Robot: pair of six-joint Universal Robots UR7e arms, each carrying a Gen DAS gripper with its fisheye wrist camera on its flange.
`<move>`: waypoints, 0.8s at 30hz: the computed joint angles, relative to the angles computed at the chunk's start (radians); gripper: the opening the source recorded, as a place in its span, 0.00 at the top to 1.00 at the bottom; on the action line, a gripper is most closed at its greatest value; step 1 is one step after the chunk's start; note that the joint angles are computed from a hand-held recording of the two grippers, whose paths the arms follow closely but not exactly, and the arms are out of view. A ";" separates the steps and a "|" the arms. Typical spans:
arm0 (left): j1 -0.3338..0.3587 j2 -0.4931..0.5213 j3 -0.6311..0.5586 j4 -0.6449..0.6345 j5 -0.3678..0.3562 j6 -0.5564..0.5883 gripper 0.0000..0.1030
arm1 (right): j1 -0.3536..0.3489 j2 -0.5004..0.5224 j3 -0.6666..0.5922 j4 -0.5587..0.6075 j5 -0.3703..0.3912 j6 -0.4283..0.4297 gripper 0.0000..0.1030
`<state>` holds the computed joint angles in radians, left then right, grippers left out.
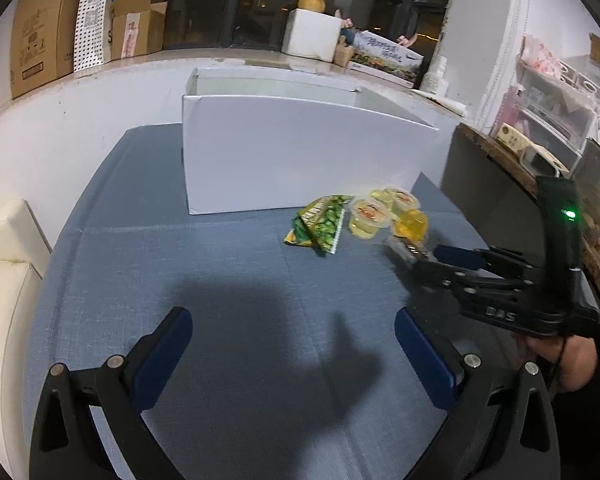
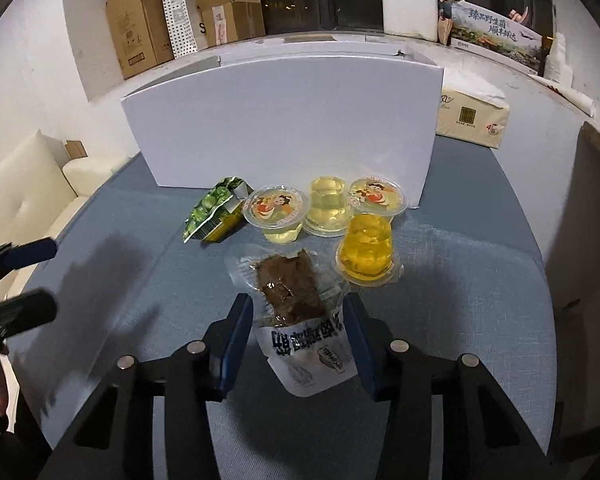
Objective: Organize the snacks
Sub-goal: 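Grasp the brown meat packet with the right tool while the left grasps the green pea bag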
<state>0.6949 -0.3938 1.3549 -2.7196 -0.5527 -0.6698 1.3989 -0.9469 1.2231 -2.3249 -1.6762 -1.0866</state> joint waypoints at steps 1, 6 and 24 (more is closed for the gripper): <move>0.002 0.000 0.001 -0.005 -0.002 -0.003 0.00 | 0.005 0.010 -0.015 0.013 -0.006 -0.004 0.52; 0.003 -0.003 0.011 -0.016 -0.011 -0.006 0.00 | 0.017 0.059 -0.083 0.070 -0.052 -0.004 0.30; 0.018 0.021 -0.040 0.008 -0.030 0.039 0.00 | 0.008 0.015 -0.034 0.049 0.006 -0.006 0.48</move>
